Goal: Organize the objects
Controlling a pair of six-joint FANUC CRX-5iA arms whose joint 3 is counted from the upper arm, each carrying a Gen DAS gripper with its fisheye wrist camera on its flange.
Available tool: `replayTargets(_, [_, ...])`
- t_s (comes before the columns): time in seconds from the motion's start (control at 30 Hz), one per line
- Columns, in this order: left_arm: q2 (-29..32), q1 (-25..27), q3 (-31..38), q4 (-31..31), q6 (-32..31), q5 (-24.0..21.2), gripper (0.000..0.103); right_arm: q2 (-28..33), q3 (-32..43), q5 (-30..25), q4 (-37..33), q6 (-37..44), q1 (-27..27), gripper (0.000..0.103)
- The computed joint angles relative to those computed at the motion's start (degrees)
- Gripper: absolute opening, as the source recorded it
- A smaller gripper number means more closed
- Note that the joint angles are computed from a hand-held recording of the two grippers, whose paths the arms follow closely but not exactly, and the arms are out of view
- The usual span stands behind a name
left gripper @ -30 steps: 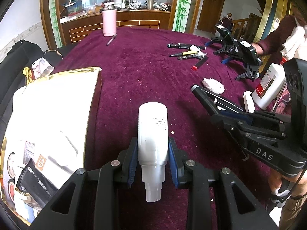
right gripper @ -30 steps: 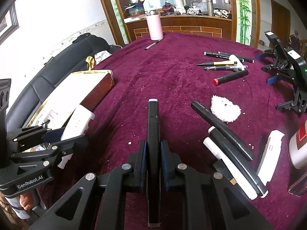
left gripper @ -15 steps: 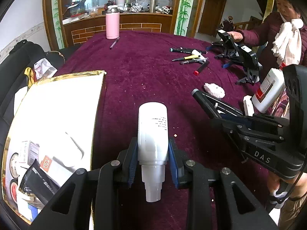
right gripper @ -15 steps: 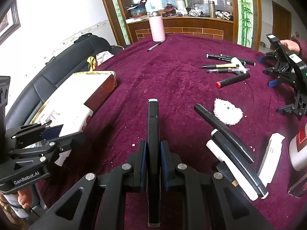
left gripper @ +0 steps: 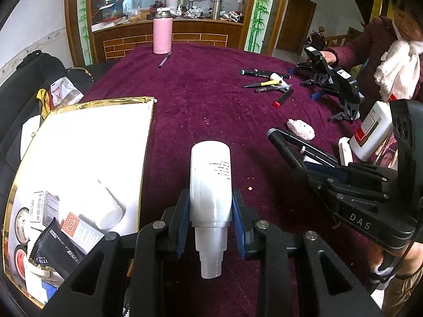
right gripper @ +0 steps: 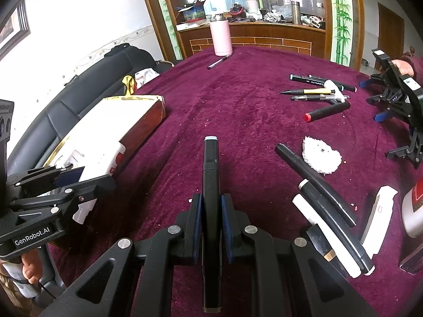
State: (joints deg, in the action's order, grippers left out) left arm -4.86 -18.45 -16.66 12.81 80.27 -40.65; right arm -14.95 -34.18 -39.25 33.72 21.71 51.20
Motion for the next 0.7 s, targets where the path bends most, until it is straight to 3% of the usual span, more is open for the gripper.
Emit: replayTargets(0.7, [-2.2,5.8,-0.2,0.9,-0.6,-0.1,0.029,3.2,3.8,2.5,-0.2,2.3,-0.2,0.016])
